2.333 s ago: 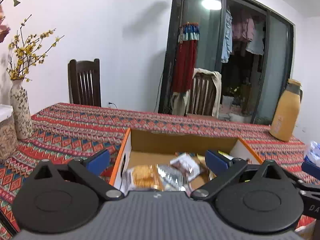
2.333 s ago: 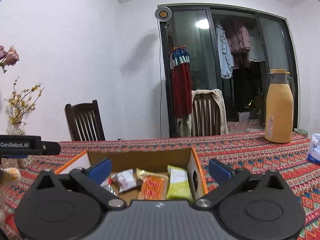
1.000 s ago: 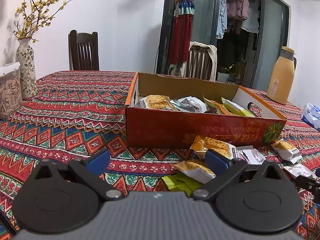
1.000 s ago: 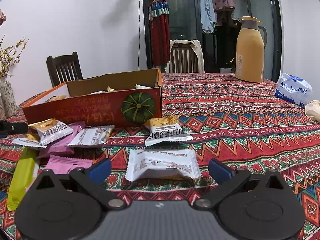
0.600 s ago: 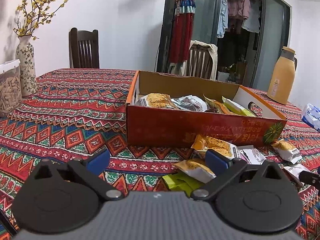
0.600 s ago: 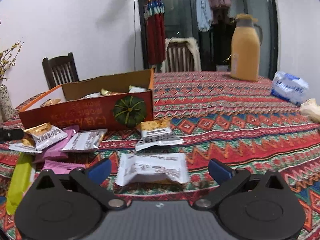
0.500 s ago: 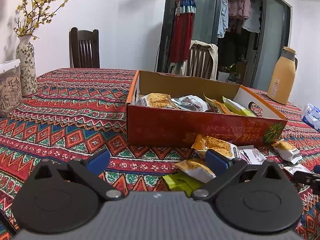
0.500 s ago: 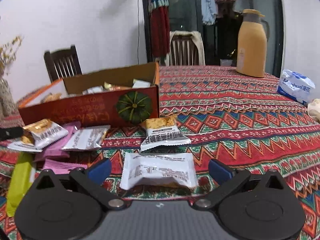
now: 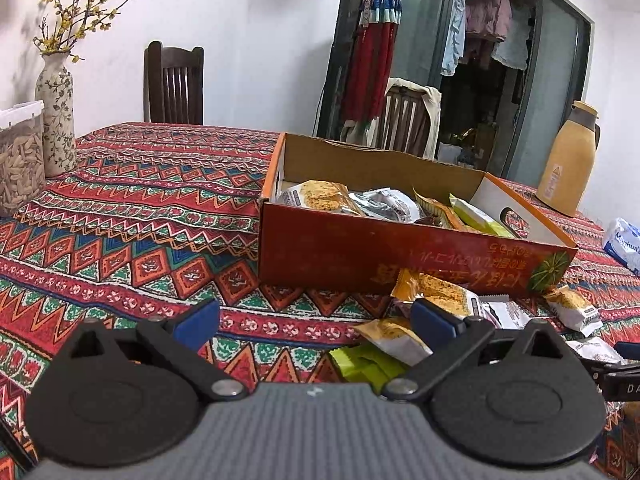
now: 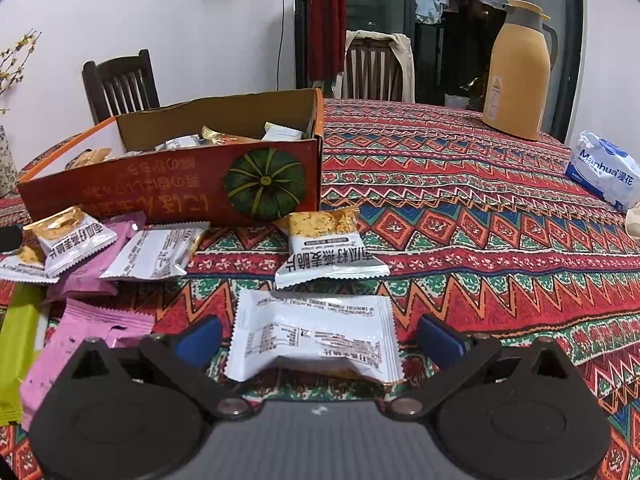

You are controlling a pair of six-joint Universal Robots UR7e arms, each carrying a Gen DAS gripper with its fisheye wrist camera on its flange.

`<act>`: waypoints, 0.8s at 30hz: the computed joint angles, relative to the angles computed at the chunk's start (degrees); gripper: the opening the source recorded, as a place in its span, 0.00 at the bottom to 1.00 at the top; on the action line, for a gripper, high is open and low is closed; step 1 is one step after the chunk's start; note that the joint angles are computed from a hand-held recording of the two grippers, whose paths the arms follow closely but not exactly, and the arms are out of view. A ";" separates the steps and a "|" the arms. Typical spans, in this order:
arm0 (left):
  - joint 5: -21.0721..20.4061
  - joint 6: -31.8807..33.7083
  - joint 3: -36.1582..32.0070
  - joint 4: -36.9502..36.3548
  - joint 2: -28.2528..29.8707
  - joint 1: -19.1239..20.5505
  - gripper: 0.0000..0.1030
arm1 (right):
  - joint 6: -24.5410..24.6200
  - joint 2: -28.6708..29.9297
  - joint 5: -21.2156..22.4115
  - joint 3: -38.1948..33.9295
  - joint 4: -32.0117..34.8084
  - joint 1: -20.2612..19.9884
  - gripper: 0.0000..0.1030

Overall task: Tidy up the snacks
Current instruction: 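Withdraw both tools to the heap and lower the right tool onto a white packet, then grasp the white packet with the right tool while the left tool grasps a green bar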

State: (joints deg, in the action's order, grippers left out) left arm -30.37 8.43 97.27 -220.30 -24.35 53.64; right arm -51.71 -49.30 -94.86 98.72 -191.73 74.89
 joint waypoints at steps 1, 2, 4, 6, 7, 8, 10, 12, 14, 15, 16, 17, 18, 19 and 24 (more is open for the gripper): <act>0.01 -0.14 0.03 0.06 -0.03 -0.01 1.00 | 0.11 -0.08 0.40 0.16 -0.09 -0.10 1.00; -0.02 -0.25 0.03 0.16 -0.06 0.00 1.00 | 0.30 -0.05 0.61 0.29 -0.49 -0.16 0.98; -0.03 -0.27 0.07 0.19 -0.08 0.00 1.00 | 0.51 -0.08 1.61 1.13 -2.45 -0.44 0.89; 0.00 -0.28 0.05 0.25 -0.08 -0.01 1.00 | -0.12 -0.36 3.67 2.23 -4.00 -1.01 0.71; 0.07 -0.35 0.04 0.29 -0.08 0.00 1.00 | -0.55 -0.54 4.91 2.81 -4.59 -1.37 0.69; 0.13 -0.36 0.01 0.28 -0.06 -0.01 1.00 | -0.71 -0.67 5.69 3.12 -4.95 -1.58 0.64; 0.42 -0.35 -0.12 0.31 0.03 -0.02 1.00 | -0.37 -0.84 7.67 3.80 -6.19 -2.16 0.58; 0.95 -0.35 -0.39 0.36 0.21 -0.08 1.00 | -0.59 -0.99 10.03 4.70 -8.01 -2.82 0.48; 1.73 0.17 -0.70 -0.86 0.53 -0.22 1.00 | -0.57 -0.91 11.55 5.33 -9.83 -3.23 0.39; 2.21 0.38 -0.80 -1.74 0.71 -0.34 1.00 | -0.70 -0.96 12.44 5.55 -10.15 -3.50 0.27; 2.91 0.35 -1.02 -2.18 0.87 -0.43 1.00 | -0.85 -0.95 13.25 5.77 -10.57 -3.75 0.27; 3.90 0.19 -1.24 -2.33 1.01 -0.58 1.00 | -0.92 -0.99 14.25 6.11 -11.31 -4.03 0.25; 4.85 0.27 -1.40 -2.40 1.13 -0.77 1.00 | -1.10 -1.06 15.06 6.33 -11.59 -4.25 0.22; 5.64 0.32 -1.43 -2.25 1.19 -0.97 1.00 | -1.32 -1.14 15.93 6.55 -11.77 -4.48 0.20; 7.55 -2.94 0.23 0.63 0.55 -2.18 1.00 | -0.11 -2.01 18.45 6.48 -9.11 -5.30 0.13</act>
State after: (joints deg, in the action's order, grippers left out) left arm -22.82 5.48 97.50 -219.66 -23.80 51.46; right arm -51.82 -51.30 -76.40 105.20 -200.84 69.59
